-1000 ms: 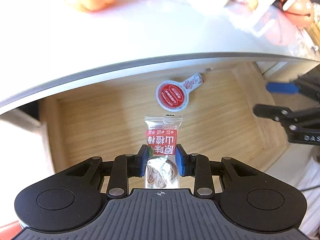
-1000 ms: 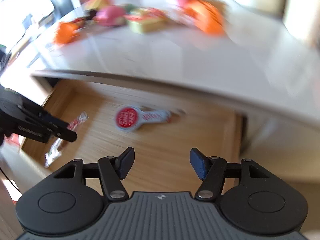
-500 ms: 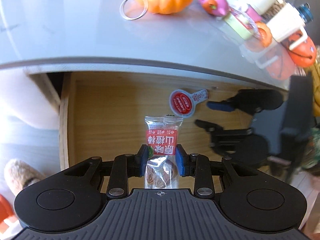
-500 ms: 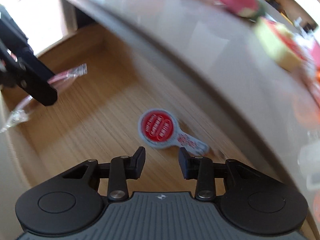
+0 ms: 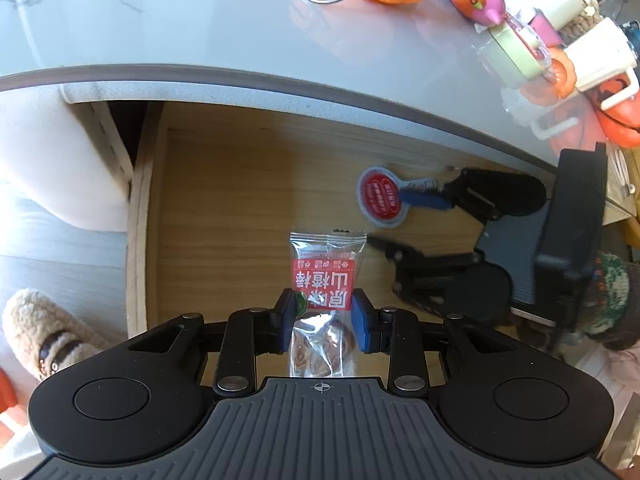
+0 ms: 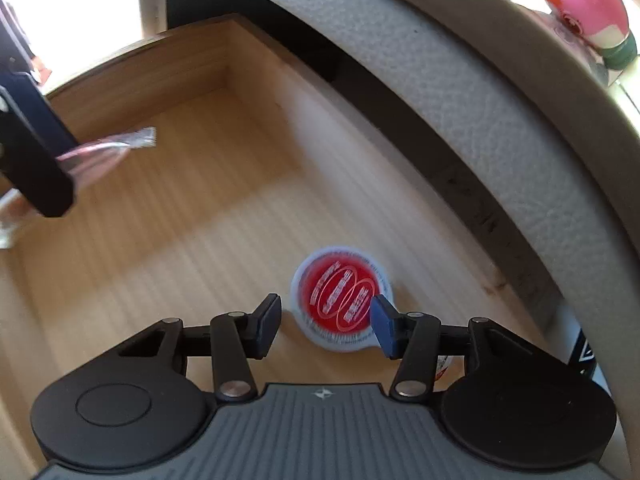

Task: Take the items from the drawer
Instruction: 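Reach the right gripper toward the red round lid item while the left holds the packet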

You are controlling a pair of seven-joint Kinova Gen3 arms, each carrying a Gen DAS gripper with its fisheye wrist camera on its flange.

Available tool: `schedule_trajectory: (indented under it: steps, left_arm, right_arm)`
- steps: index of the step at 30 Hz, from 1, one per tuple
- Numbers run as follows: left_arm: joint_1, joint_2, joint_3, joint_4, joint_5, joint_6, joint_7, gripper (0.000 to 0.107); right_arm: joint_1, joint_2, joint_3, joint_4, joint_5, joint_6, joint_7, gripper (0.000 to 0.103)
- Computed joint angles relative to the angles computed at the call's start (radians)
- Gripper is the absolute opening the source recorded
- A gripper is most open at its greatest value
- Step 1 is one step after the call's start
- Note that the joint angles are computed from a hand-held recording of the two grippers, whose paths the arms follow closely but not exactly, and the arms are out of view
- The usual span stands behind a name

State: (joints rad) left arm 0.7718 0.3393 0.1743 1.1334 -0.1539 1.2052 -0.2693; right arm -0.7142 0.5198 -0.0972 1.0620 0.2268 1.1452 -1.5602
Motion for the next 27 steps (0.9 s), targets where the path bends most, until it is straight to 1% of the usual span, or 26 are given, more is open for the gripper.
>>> schedule_trajectory:
  steps: [1,2,3,4,5,6,7,8,9,10,11,12,14,16,18,20,22,23,26,27]
  left_arm:
    - [-0.001,0.003,0.002,-0.004,0.002,-0.001,-0.006,0.033]
    - [-0.002,0.004,0.003,-0.007,0.004,-0.003,-0.011,0.033]
    - [0.000,0.005,0.004,-0.008,0.006,-0.005,-0.014,0.033]
    - [0.000,0.005,0.004,-0.009,0.007,-0.006,-0.017,0.034]
    - [0.001,0.006,0.003,-0.009,0.007,-0.006,-0.017,0.034]
    - [0.002,0.006,0.002,-0.009,0.007,-0.003,-0.015,0.034]
    - [0.002,0.006,0.000,-0.009,0.008,0.001,-0.011,0.034]
    - [0.002,0.006,-0.002,-0.010,0.008,0.006,-0.006,0.034]
    - [0.002,0.006,-0.003,-0.010,0.009,0.010,0.001,0.034]
    - [0.001,0.006,-0.004,-0.010,0.009,0.012,0.006,0.034]
    - [0.000,0.006,-0.004,-0.009,0.010,0.014,0.009,0.034]
    - [0.000,0.007,-0.004,-0.010,0.010,0.015,0.010,0.034]
    - [-0.003,0.009,-0.002,-0.011,0.013,0.016,0.008,0.034]
    - [-0.006,0.011,-0.001,-0.011,0.019,0.015,0.004,0.034]
    - [-0.011,0.012,0.001,-0.013,0.028,0.015,-0.002,0.034]
    - [-0.015,0.014,0.001,-0.014,0.034,0.014,-0.008,0.034]
    - [-0.016,0.016,0.001,-0.019,0.038,0.018,-0.011,0.034]
    - [-0.016,0.019,0.000,-0.019,0.039,0.017,-0.011,0.034]
    - [-0.018,0.025,-0.002,-0.021,0.046,0.021,-0.009,0.034]
    - [-0.019,0.026,-0.002,-0.023,0.049,0.025,-0.008,0.034]
  right_arm:
    - [0.034,0.010,-0.030,-0.036,-0.041,0.041,0.015,0.050]
    - [0.078,0.018,-0.076,-0.067,-0.081,0.081,0.024,0.049]
    - [0.120,0.027,-0.123,-0.091,-0.122,0.122,0.038,0.042]
    - [0.161,0.035,-0.169,-0.116,-0.157,0.163,0.058,0.041]
    - [0.184,0.033,-0.197,-0.128,-0.175,0.187,0.082,0.041]
    - [0.193,0.023,-0.206,-0.128,-0.178,0.195,0.117,0.045]
    - [0.184,0.005,-0.197,-0.113,-0.164,0.187,0.158,0.049]
    - [0.158,-0.016,-0.169,-0.089,-0.133,0.163,0.182,0.057]
    - [0.120,-0.033,-0.129,-0.056,-0.093,0.122,0.191,0.062]
    - [0.094,-0.044,-0.108,-0.027,-0.052,0.085,0.189,0.063]
    - [0.084,-0.049,-0.106,-0.005,-0.017,0.060,0.176,0.063]
    - [0.092,-0.046,-0.121,0.003,0.005,0.049,0.161,0.063]
    - [0.137,-0.037,-0.187,0.018,0.047,0.025,0.134,0.063]
    - [0.160,-0.032,-0.228,0.036,0.094,0.007,0.101,0.063]
    - [0.158,-0.033,-0.214,0.049,0.094,-0.009,0.090,0.064]
    - [0.154,-0.037,-0.181,0.051,0.060,-0.019,0.103,0.068]
    - [0.129,-0.056,-0.131,0.092,0.019,-0.067,0.106,0.069]
    - [0.125,-0.062,-0.119,0.108,0.007,-0.093,0.108,0.070]
    - [0.144,-0.070,-0.124,0.143,-0.006,-0.164,0.103,0.079]
    - [0.136,-0.078,-0.112,0.165,-0.007,-0.200,0.116,0.081]
